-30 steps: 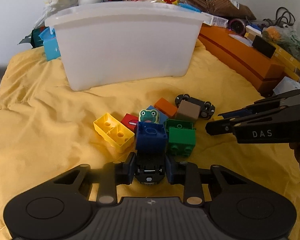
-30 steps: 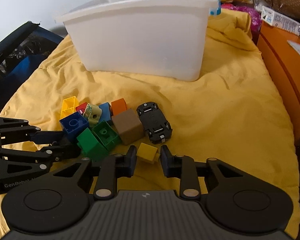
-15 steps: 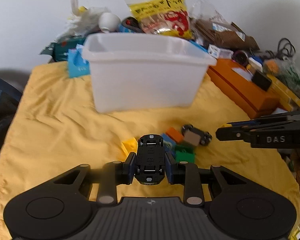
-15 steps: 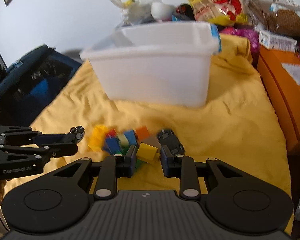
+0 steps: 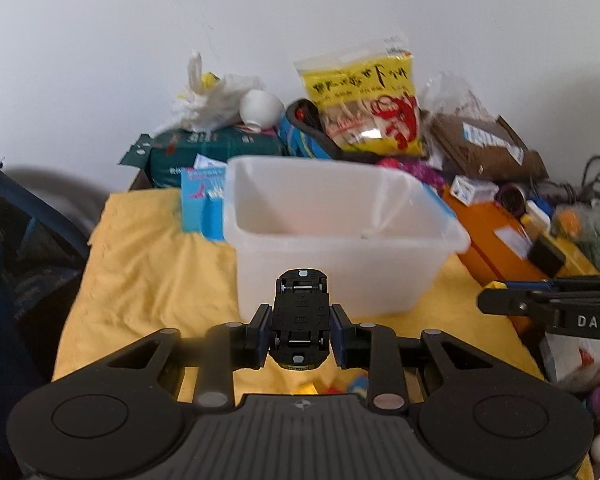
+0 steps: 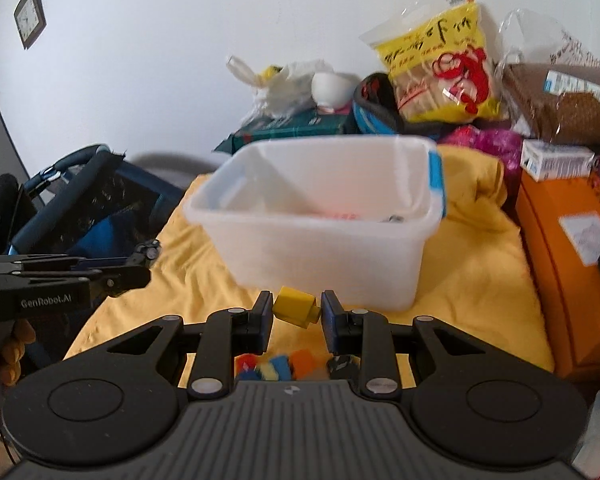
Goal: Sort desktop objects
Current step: 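Carry the black car and yellow cube over the bin and release both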
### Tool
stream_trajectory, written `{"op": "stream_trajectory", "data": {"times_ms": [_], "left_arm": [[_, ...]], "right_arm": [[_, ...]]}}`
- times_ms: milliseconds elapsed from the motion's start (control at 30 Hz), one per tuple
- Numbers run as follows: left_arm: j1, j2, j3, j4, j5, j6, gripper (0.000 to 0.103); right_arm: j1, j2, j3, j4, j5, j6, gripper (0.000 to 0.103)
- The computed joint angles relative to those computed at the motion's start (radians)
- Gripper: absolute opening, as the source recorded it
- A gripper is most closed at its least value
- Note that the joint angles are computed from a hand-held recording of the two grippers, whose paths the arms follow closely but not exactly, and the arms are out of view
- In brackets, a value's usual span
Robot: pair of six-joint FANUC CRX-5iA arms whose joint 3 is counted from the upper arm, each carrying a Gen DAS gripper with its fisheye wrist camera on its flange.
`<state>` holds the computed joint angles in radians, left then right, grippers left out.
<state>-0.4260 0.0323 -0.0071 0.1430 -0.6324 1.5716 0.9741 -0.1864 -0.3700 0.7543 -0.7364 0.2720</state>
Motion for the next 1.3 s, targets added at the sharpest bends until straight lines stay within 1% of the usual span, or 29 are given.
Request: {"op": "stream_trajectory", "data": {"times_ms": [267, 433, 567, 700, 867, 967, 1100, 1167, 1200, 1233, 1267, 1300], "left_arm": [[0.006, 0.064, 0.115, 0.008, -0.024, -0.017, 0.033], [0.003, 0.111, 0.192, -0.006, -0.037, 0.006, 0.033], [0.006, 0.149, 0.253, -0.011, -0.057, 0.011, 0.033], [0.011, 0.2, 0.329, -0.009, -0.102, 0.018, 0.033], [0.012, 0.276, 0.432, -0.013, -0.159, 0.026, 0.033], [0.01, 0.319, 0.489, -0.016, -0.192, 0.031, 0.033], [0.003, 0.363, 0.553, -0.04, -0.227, 0.046, 0.033], [-0.004, 0.388, 0.597, -0.073, -0.253, 0.063, 0.034], [-0.007, 0.4, 0.617, -0.089, -0.261, 0.076, 0.038], [-0.008, 0.41, 0.63, -0.095, -0.266, 0.082, 0.049], [-0.009, 0.418, 0.642, -0.106, -0.274, 0.088, 0.053], [-0.014, 0.425, 0.657, -0.137, -0.287, 0.114, 0.054]], "right_arm": [[-0.056, 0.033, 0.085, -0.044, 0.006, 0.083, 0.029], [-0.088, 0.063, 0.143, -0.063, 0.011, 0.141, 0.029], [-0.112, 0.089, 0.182, -0.067, 0.019, 0.143, 0.029], [-0.133, 0.112, 0.218, -0.102, 0.017, 0.178, 0.029], [-0.161, 0.169, 0.296, -0.181, -0.015, 0.268, 0.029], [-0.171, 0.201, 0.326, -0.194, -0.038, 0.305, 0.029], [-0.184, 0.241, 0.366, -0.221, -0.065, 0.346, 0.029], [-0.193, 0.26, 0.386, -0.236, -0.071, 0.355, 0.029], [-0.199, 0.267, 0.391, -0.236, -0.067, 0.356, 0.03], [-0.203, 0.275, 0.39, -0.222, -0.06, 0.344, 0.035], [-0.207, 0.282, 0.388, -0.205, -0.058, 0.328, 0.044], [-0.208, 0.292, 0.392, -0.189, -0.071, 0.308, 0.061]]}}
